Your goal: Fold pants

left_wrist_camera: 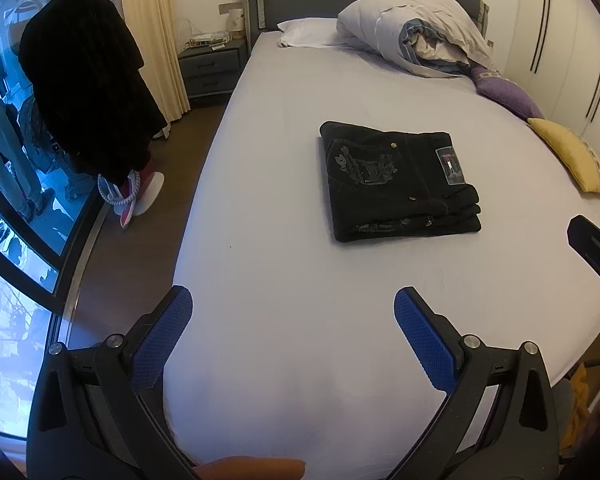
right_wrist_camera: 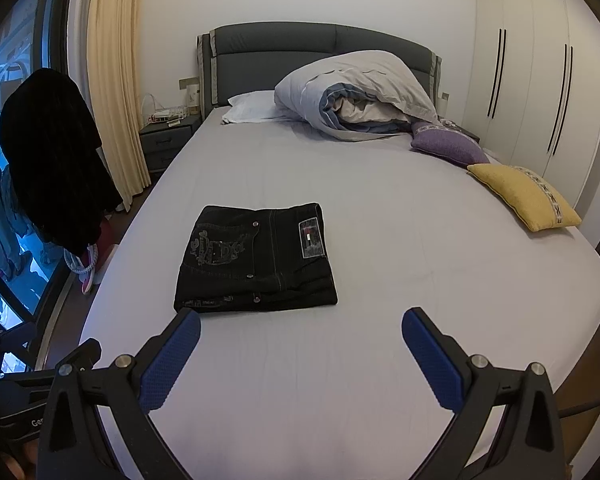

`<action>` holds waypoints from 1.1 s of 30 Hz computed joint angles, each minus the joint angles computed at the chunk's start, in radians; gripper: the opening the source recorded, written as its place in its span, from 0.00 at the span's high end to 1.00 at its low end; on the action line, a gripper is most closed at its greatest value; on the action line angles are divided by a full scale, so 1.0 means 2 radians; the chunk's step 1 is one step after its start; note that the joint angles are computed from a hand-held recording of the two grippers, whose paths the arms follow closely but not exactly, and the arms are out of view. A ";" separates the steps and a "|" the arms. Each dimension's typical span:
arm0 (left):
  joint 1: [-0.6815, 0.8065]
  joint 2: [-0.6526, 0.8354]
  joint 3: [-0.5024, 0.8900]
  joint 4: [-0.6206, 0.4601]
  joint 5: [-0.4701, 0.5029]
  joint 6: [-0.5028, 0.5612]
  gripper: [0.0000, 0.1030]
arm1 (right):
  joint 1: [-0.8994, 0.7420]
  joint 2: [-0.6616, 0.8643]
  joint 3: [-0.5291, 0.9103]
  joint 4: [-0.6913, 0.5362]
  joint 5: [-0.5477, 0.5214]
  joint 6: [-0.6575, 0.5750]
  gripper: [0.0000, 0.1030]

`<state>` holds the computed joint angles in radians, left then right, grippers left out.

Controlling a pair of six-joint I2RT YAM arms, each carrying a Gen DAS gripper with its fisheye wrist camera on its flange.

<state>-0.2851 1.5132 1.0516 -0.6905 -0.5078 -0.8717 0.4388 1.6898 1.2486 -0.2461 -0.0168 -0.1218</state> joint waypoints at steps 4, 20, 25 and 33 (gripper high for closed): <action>0.000 0.004 0.001 0.001 0.000 0.000 0.00 | 0.001 -0.001 -0.001 0.000 0.001 0.001 0.00; -0.001 0.010 0.000 0.003 0.000 -0.002 0.00 | 0.002 -0.001 -0.003 0.001 0.002 0.001 0.00; -0.001 0.012 0.000 0.003 0.001 -0.002 0.00 | 0.003 -0.001 -0.003 0.000 0.002 0.002 0.00; -0.002 0.014 0.000 0.003 0.000 -0.004 0.00 | 0.002 -0.001 -0.001 -0.002 0.002 0.001 0.00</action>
<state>-0.2894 1.5407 1.0517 -0.6854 -0.5070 -0.8789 0.4433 1.6888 1.2471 -0.2494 -0.0128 -0.1200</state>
